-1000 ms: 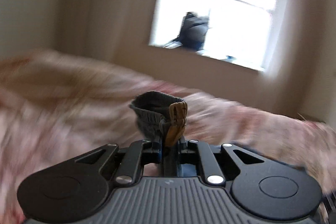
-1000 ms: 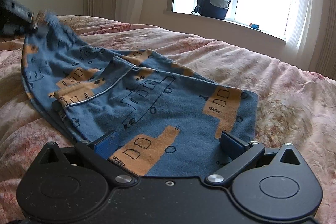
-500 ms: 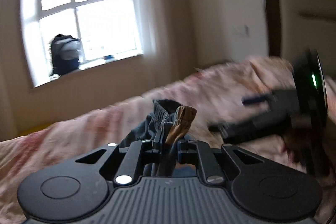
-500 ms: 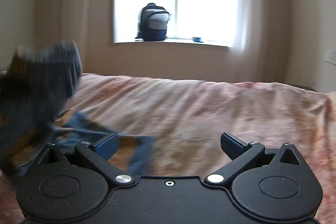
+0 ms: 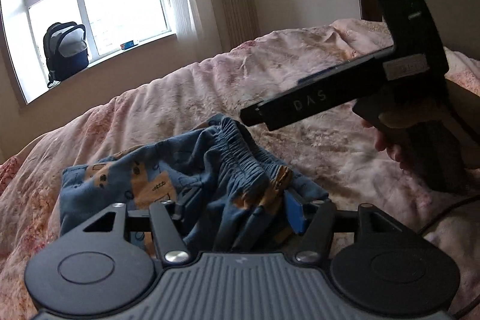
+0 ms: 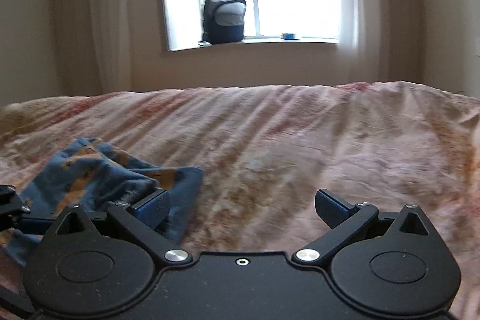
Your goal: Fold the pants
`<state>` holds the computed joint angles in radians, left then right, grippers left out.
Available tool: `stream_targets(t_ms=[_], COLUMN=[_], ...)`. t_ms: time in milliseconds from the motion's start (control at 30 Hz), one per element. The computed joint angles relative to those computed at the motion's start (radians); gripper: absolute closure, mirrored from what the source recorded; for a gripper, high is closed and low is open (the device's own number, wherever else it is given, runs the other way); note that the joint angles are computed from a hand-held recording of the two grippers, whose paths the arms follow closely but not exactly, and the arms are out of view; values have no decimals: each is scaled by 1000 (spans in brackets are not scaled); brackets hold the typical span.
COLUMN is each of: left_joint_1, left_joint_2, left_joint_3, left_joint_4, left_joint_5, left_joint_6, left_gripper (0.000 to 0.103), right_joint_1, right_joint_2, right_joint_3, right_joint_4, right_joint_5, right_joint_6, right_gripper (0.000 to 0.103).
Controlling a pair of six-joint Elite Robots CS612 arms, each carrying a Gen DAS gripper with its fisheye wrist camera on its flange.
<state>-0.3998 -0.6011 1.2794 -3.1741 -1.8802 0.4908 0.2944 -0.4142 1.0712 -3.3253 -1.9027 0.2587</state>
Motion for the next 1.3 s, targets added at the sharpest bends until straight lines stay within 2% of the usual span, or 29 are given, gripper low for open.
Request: stream_targets(t_ms=[67, 100, 167, 200, 300, 367, 433, 467, 500, 567, 600, 700, 767, 867, 933, 967, 1000, 1067, 1100, 1133, 1167, 1200, 1300], left_joint_1=[-3, -1, -1, -2, -3, -3, -1, 0, 2, 3, 4, 5, 2, -2, 2, 5, 9, 21, 29, 34, 40, 43, 46], left_joint_2=[1, 2, 1, 1, 0, -1, 1, 3, 5, 7, 6, 0, -4, -2, 1, 1, 0, -2, -1, -2, -4, -5, -9], left_joint_3=[-12, -11, -12, -11, -6, -4, -9, -13, -18, -21, -20, -10, -5, -9, -13, -16, -22, -27, -27, -26, -24, -22, -10], left_joint_4=[15, 15, 28, 32, 27, 25, 30, 33, 35, 29, 21, -8, 0, 51, 59, 66, 83, 93, 71, 56, 38, 13, -73], left_joint_5=[7, -1, -9, -5, 3, 2, -4, -9, -12, -16, -20, -34, -27, -12, -30, -40, -58, -95, -114, -120, -118, -104, 16], left_joint_6=[-2, -5, -10, -8, 6, 6, -4, -13, -24, -34, -36, -39, -12, 16, -2, -17, -38, -96, -144, -178, -220, -261, -402], left_gripper=[42, 50, 56, 60, 67, 69, 73, 76, 80, 85, 87, 88, 87, 80, 77, 67, 46, 27, 26, 25, 18, 9, 1], right_joint_1=[-3, -4, -6, -9, -16, -18, -19, -19, -19, -22, -24, -28, -25, -16, -13, -13, -14, -16, -17, -16, -15, -12, 0], right_joint_2=[3, 6, 10, 12, 21, 25, 26, 25, 24, 22, 22, 15, 8, 2, 3, 2, 2, 1, 0, -1, -1, -2, -3], right_joint_3=[1, -3, -6, -7, -16, -24, -28, -28, -28, -24, -23, -12, -5, -10, -14, -13, -12, -9, -9, -8, -8, -6, -5], right_joint_4=[-32, -45, -72, -85, -105, -97, -85, -77, -70, -60, -60, -70, -74, -29, 14, 32, 46, 51, 54, 54, 55, 54, 40], right_joint_5=[46, 70, 119, 149, 231, 260, 275, 280, 286, 301, 301, 305, 293, 254, 243, 239, 239, 237, 234, 226, 212, 194, 118], right_joint_6=[-9, -13, -9, 1, 38, 45, 43, 46, 53, 76, 85, 128, 124, 62, 55, 56, 57, 69, 72, 72, 74, 75, 63], right_gripper=[1, 1, 1, 4, 19, 29, 49, 55, 66, 74, 83, 87, 88, 88, 87, 86, 85, 82, 80, 72, 68, 60, 34])
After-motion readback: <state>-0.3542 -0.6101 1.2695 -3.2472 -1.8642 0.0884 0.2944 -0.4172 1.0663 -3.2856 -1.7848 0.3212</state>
